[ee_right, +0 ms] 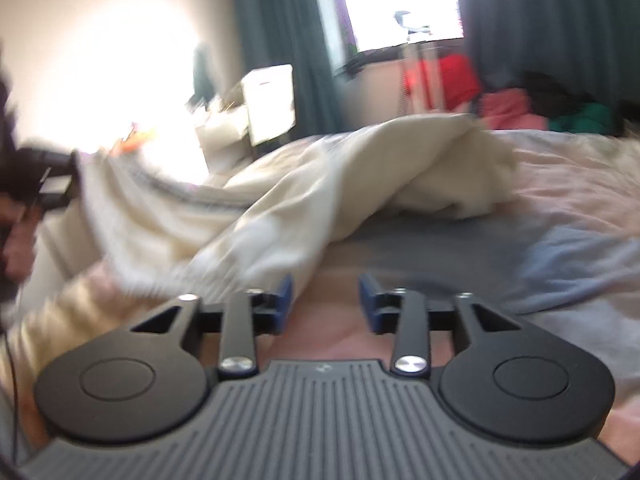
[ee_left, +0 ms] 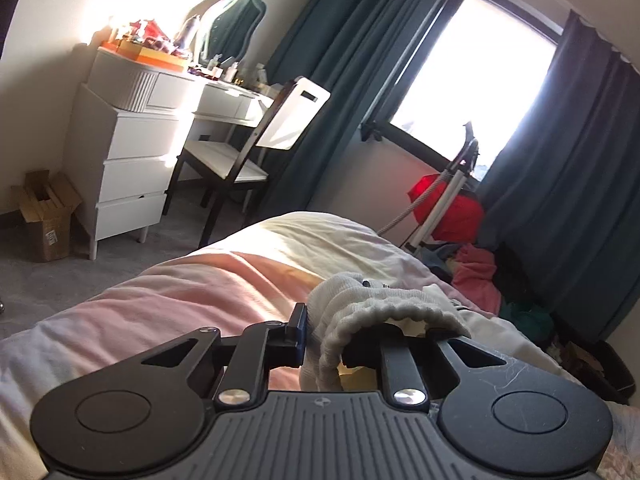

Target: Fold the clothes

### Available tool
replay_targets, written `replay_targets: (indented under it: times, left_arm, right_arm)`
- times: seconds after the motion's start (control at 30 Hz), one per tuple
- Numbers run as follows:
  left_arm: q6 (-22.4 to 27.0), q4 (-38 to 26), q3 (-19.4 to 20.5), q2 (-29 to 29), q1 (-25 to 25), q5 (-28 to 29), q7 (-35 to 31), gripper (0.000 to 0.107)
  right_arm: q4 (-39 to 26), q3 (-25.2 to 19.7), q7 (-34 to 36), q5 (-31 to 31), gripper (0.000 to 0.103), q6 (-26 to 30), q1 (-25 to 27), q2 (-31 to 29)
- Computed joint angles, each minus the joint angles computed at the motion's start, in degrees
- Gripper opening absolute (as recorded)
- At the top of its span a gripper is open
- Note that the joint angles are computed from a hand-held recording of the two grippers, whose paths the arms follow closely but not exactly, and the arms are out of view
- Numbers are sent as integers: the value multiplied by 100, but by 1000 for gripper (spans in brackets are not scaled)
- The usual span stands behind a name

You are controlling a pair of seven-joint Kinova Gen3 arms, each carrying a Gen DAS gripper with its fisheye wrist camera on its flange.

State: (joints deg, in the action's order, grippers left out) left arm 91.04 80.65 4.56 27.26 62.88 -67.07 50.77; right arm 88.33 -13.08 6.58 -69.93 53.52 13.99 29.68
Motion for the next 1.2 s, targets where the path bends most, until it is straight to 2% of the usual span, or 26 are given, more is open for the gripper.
replay_targets:
  times: [0.1,0.27,0.33,0.37,0.4,0.47,0.5,0.57,0.67,0.77,0.9,0.97,1.03,1.1,1.2]
  left_arm:
    - [-2,148,44,-87,-26,135,150,17]
    - [58,11,81,-4,-103,267,-165,16]
    - [-21,-20,41,11,-182,308,-240,16]
    - [-25,-61,28,31,-218,348,-335,16]
    - [-28,-101,13,51,-252,388,-429,16]
    - [-3,-268,-25,129,-320,492,-650,16]
    - [-12,-299,-49,130,-328,541,-680,16]
    - [-25,-365,-88,133,-350,637,-740,17]
    - [-15,-449,-130,138,-370,766,-825,17]
    - [-13,-506,-151,122,-413,920,-900,17]
    - [-3,-575,-144,101,-463,1140,-977,18]
    - [28,-652,-131,113,-497,1276,-1085,19]
    - [63,-750,-125,135,-531,1415,-1229,19]
    - [168,-902,-139,198,-530,1518,-1401,20]
    - [287,-1056,-184,246,-470,1587,-1566,24]
  right_arm:
    - [248,-29,321,285,54,-131,-224,-184]
    - [599,-83,220,-65,53,-1003,-594,-311]
    - [522,-120,149,-154,52,-1091,-635,-197]
    - [488,-132,138,-122,48,-1103,-654,-161]
    - [517,-160,219,-52,32,-1208,-681,-185]
    - [581,-104,420,42,22,-1329,-771,-274]
    - [545,-203,381,105,16,-1250,-656,-268]
    - [401,-158,94,204,13,-1000,-608,-293]
    - [308,-145,-15,182,12,-673,-439,-436]
    - [187,-72,78,200,12,-17,-211,-566]
    - [38,51,-8,904,12,601,-206,-678]
    - [-100,464,-234,1370,12,869,-625,-661]
    - [-185,661,-460,1805,12,910,-953,-611]
    - [-177,433,-695,2117,13,751,-907,-584]
    - [-370,325,-998,2207,14,837,-842,-480]
